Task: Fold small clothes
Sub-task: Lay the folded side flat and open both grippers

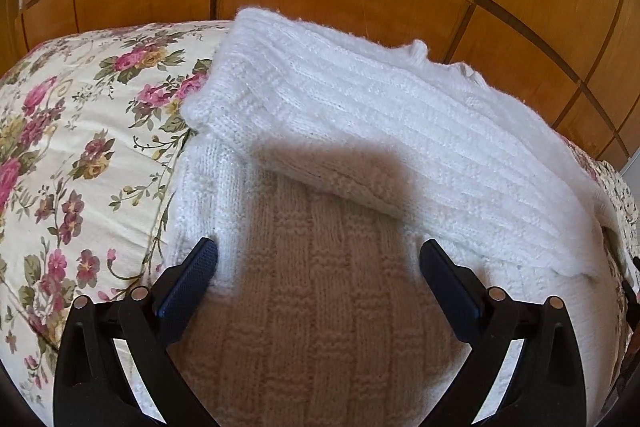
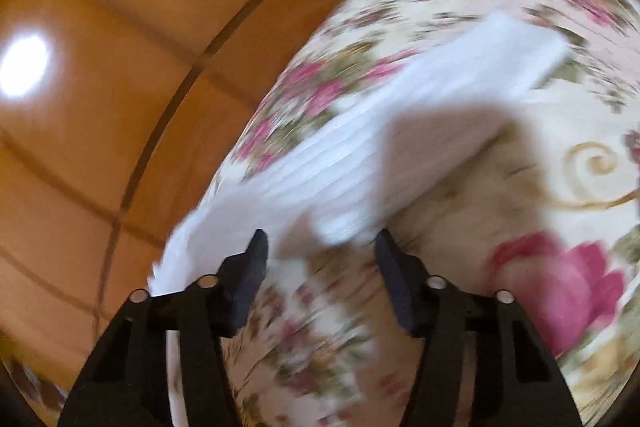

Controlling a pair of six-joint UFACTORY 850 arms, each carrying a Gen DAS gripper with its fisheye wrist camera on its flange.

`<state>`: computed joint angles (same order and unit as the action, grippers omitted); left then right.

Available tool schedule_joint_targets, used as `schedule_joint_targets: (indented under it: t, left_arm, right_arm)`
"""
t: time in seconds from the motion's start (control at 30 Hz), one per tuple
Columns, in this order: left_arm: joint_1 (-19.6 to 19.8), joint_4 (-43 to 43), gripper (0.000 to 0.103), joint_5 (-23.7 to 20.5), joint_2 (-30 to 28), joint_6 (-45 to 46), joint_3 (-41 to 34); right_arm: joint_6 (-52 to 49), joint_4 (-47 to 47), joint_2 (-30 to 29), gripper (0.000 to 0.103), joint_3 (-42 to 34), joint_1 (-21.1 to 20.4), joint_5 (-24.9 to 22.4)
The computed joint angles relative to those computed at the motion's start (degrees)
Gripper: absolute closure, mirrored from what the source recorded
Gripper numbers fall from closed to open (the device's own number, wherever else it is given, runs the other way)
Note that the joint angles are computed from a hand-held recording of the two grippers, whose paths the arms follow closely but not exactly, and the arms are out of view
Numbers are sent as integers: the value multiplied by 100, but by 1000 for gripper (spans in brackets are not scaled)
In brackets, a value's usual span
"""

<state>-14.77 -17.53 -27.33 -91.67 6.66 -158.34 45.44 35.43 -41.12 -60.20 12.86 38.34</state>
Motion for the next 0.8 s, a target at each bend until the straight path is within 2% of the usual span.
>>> schedule_joint_targets:
  t: [0.13, 0.2, 0.3, 0.37, 0.43, 0.5, 0.6, 0.67, 0.8]
  left_arm:
    - [19, -170, 4, 50, 51, 132, 98]
    - [23, -245, 4, 115, 124, 199, 237]
    - [25, -281, 4, 148, 159, 236, 307]
    - [28, -309, 4, 145, 150, 254, 293]
    - [34, -403, 4, 195, 212, 342, 408]
    - [41, -491, 4, 222, 242, 411, 466]
    - [58, -672, 4, 279, 314, 565, 602]
    - [68, -771, 4, 302, 352, 651, 670]
    - [86, -984, 4, 367, 443, 836, 837]
  right_arm:
    - [813, -76, 122, 56, 439, -189, 485]
    - [993, -174, 161, 57, 562, -308, 568]
    - [957, -43, 160, 65, 609, -454, 554]
    - [974, -29, 171, 77, 624, -580, 444]
    - [772, 168, 154, 88, 533, -615, 219]
    - [707, 211, 135, 93, 501, -677, 80]
    - [309, 440, 92, 94, 350, -717, -165]
    - [-300, 926, 106, 93, 221, -670, -379]
    - [-1359, 1786, 129, 94, -19, -531, -443]
